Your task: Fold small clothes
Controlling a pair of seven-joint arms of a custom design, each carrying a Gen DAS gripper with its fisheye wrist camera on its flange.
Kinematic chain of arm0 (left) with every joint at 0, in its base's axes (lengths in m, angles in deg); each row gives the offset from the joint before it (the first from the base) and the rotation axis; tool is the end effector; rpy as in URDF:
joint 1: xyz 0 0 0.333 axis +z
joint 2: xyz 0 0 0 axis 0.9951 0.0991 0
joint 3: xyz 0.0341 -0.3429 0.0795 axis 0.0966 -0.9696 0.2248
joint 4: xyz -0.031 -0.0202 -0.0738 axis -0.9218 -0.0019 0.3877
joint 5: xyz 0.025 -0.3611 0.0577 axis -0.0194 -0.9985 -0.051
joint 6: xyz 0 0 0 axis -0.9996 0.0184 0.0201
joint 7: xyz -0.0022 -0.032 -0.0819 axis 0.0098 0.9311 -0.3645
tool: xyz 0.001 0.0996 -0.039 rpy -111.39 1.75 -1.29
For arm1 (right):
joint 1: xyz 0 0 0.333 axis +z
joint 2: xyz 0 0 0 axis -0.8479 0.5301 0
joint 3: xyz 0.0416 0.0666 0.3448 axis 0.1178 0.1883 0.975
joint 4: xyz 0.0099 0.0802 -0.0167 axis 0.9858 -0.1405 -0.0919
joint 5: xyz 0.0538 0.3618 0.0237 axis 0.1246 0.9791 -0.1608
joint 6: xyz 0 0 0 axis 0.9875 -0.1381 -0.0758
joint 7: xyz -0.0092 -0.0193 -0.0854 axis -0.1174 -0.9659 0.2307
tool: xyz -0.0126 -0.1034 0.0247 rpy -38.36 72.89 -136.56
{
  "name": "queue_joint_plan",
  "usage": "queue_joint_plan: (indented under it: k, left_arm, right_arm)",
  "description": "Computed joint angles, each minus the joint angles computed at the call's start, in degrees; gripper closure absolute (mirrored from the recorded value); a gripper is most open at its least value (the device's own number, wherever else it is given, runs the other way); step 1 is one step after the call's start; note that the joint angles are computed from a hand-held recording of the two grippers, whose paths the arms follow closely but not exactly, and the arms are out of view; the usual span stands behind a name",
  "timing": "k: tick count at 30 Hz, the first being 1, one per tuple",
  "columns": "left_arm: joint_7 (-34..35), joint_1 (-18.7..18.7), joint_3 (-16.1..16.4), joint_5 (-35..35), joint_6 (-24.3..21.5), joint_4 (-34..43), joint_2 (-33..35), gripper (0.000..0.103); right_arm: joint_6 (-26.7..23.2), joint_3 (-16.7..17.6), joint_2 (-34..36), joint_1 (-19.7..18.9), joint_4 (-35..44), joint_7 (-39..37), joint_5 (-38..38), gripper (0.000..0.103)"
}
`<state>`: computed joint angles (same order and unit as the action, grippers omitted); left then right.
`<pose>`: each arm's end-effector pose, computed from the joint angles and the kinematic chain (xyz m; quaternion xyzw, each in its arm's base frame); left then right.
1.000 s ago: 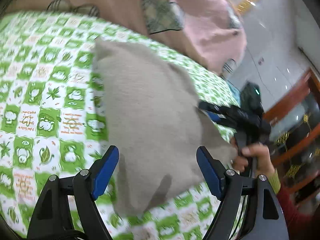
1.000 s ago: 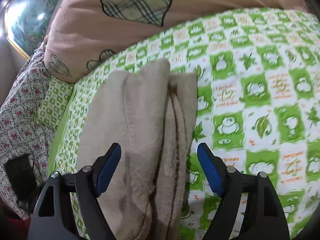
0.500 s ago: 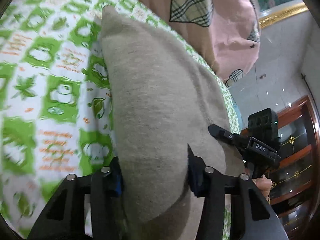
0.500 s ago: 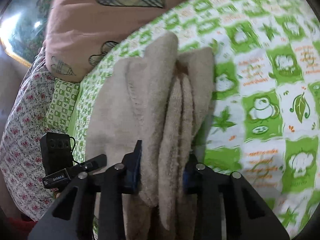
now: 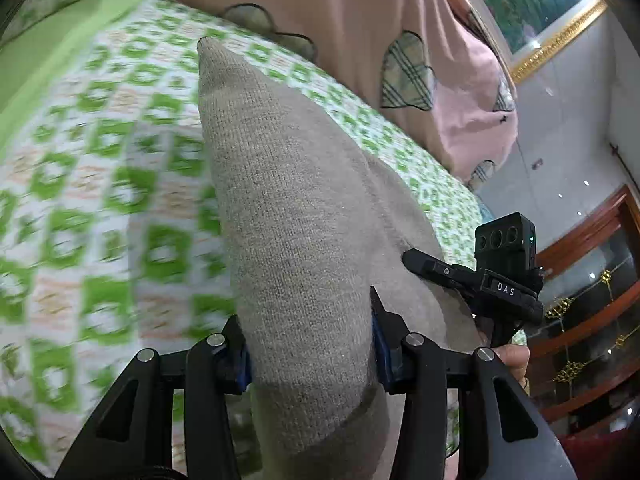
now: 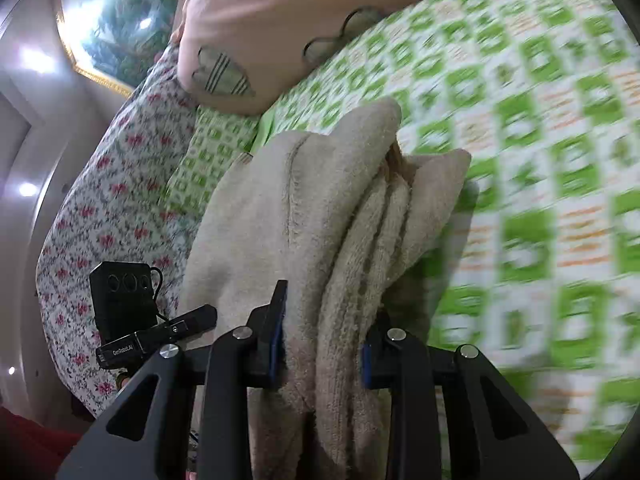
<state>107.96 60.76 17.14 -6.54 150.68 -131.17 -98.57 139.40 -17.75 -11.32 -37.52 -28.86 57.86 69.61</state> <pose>0.3510 -0.2308 0.5337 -0.7757 0.4807 -0.4065 0.0440 0.4982 0.2682 0.5212 -0.7262 0.5011 0.1917 0.4298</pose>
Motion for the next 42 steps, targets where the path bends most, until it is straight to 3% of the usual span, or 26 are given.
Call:
queue_joint_plan:
  k: [3,6,11,13,15,19,21,22,24,26,29,31,33,34,36,39,41,42]
  left_arm:
    - [-1.72,0.91,-0.61,0.06,0.35,-3.84,-2.82,0.057]
    - [-4.06,1.8,-1.3,0.72,3.64,-7.61,-3.9,0.057]
    - [-8.97,8.18,-6.64,5.41,6.81,-9.08,-3.24,0.049]
    - [-9.96,7.87,-6.19,6.36,6.48,-8.77,-2.85,0.043]
    - [-10.44,6.58,-4.56,6.7,6.3,-9.2,-3.63,0.042]
    - [-11.98,9.19,-5.38,8.37,4.51,-9.56,-6.72,0.035]
    - [-12.72,10.42,-5.2,9.09,4.93,-10.34,-7.92,0.034]
    - [-13.04,10.78,-4.64,9.12,5.16,-10.44,-7.78,0.034]
    - [-13.73,11.87,-4.22,9.29,6.56,-10.43,-6.87,0.034]
    - [-14.03,12.09,-3.33,9.32,8.02,-10.1,-5.31,0.034]
    - [-14.15,10.76,-1.65,8.77,7.93,-8.89,-3.29,0.034]
    - [-13.94,9.93,-1.08,8.42,6.33,-7.88,-2.8,0.034]
    - [-13.04,9.28,-0.31,8.35,5.69,-7.26,-2.38,0.032]
    - [-12.43,8.92,0.32,8.3,6.48,-7.19,-1.8,0.031]
    - [-10.22,6.34,3.45,7.43,5.71,-5.93,0.28,0.031]
    - [-7.63,6.72,4.76,6.14,4.69,-4.16,2.65,0.032]
    - [-7.16,10.39,3.25,6.62,3.45,-2.74,3.77,0.045]
    - [-6.75,11.57,2.79,6.8,2.38,-2.03,4.1,0.059]
  right_arm:
    - [1.77,1.38,0.83,1.69,-0.11,0.74,-1.5,0.072]
    - [3.39,1.73,1.46,2.57,-0.18,1.92,-4.03,0.072]
    - [5.51,1.69,2.17,3.08,-0.88,4.77,-8.63,0.068]
    - [6.05,1.79,2.36,3.31,-0.79,6.64,-10.06,0.061]
    - [6.82,1.54,1.68,3.35,-1.29,9.96,-13.15,0.047]
    - [13.35,1.4,-1.83,3.64,-3.51,15.38,-20.13,0.043]
    - [16.62,1.43,-2.74,3.7,-3.44,15.13,-19.88,0.043]
    - [17.28,1.47,-2.46,3.83,-2.57,13.98,-18.98,0.044]
    - [16.65,1.58,-0.26,3.96,0.62,15.19,-20.97,0.06]
    - [15.38,1.58,3.35,4.28,4.53,19.92,-26.14,0.064]
    - [13.71,1.79,8.22,4.63,9.25,22.56,-28.4,0.093]
    - [15.14,1.99,8.02,4.76,9.47,21.19,-26.97,0.095]
    - [19.38,4.04,5.2,3.08,7.55,11.87,-16.78,0.095]
    - [20.53,3.81,4.19,3.11,6.78,10.69,-15.5,0.095]
    - [19.21,2.62,4.26,3.29,6.33,13.52,-18.41,0.095]
    - [17.14,1.71,6.06,3.7,6.08,17.64,-24.55,0.095]
    - [16.38,1.78,6.93,3.43,5.95,17.88,-23.96,0.095]
    - [16.42,1.77,7.11,3.26,5.91,17.85,-23.61,0.095]
